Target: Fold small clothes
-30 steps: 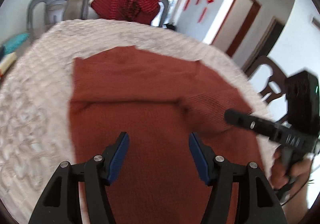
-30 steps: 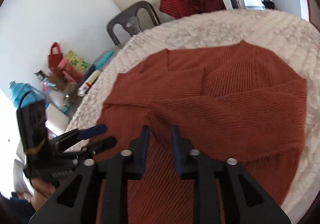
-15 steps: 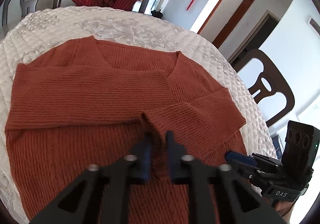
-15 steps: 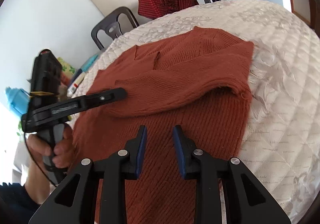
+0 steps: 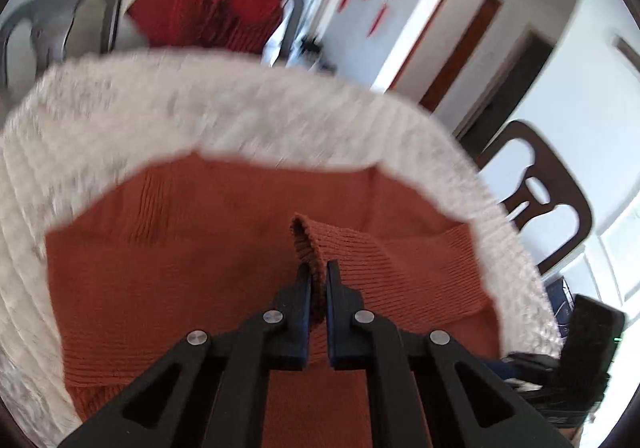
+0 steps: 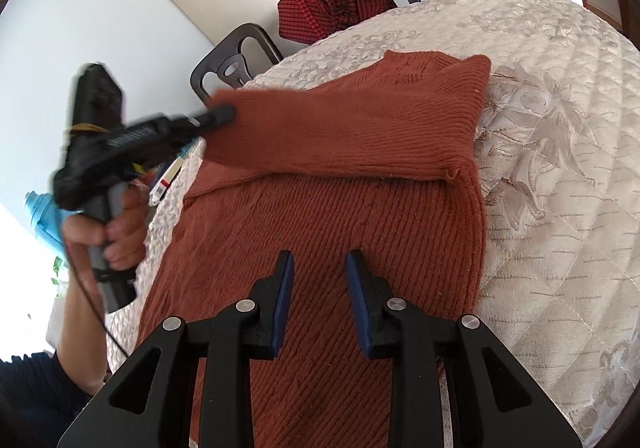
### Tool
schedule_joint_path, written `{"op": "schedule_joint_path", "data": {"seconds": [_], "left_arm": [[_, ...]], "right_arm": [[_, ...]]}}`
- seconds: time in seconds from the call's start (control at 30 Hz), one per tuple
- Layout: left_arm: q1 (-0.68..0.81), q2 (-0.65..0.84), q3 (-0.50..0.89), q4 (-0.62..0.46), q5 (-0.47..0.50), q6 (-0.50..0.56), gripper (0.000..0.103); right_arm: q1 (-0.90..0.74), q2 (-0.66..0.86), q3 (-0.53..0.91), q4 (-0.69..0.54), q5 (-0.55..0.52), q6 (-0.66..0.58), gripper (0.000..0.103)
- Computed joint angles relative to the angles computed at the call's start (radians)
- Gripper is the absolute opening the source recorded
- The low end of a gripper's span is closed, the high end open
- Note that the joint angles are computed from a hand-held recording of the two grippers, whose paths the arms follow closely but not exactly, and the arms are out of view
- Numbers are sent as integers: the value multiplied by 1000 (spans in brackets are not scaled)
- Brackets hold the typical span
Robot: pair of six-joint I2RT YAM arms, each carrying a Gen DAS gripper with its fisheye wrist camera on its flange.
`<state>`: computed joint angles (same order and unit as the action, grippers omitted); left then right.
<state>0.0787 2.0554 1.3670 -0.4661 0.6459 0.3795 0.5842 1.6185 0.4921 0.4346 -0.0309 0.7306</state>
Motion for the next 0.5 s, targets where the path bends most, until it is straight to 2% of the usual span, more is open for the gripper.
{"op": "schedule_joint_path", "data": {"seconds": [0.07,0.13,0.27,0.4,0.5], "left_arm": [[-1,44,11,2,-25,-4,11],[17,35,-6,9,5,-16,13],[43,-79,-122,109,7,-34,19],[48,-147,-178,157,30,-19,20],[12,-137,-191,183,-9,-3,20]], "right_arm": [[-3,-2,-9,12,-7,4,28],[0,-9,-16,10,-3,4,28],[45,-66,33,-129,111,-28,28],[4,-113,26,-117,182,-14,28],[-55,-65,67,-133,193,-29,28]]}}
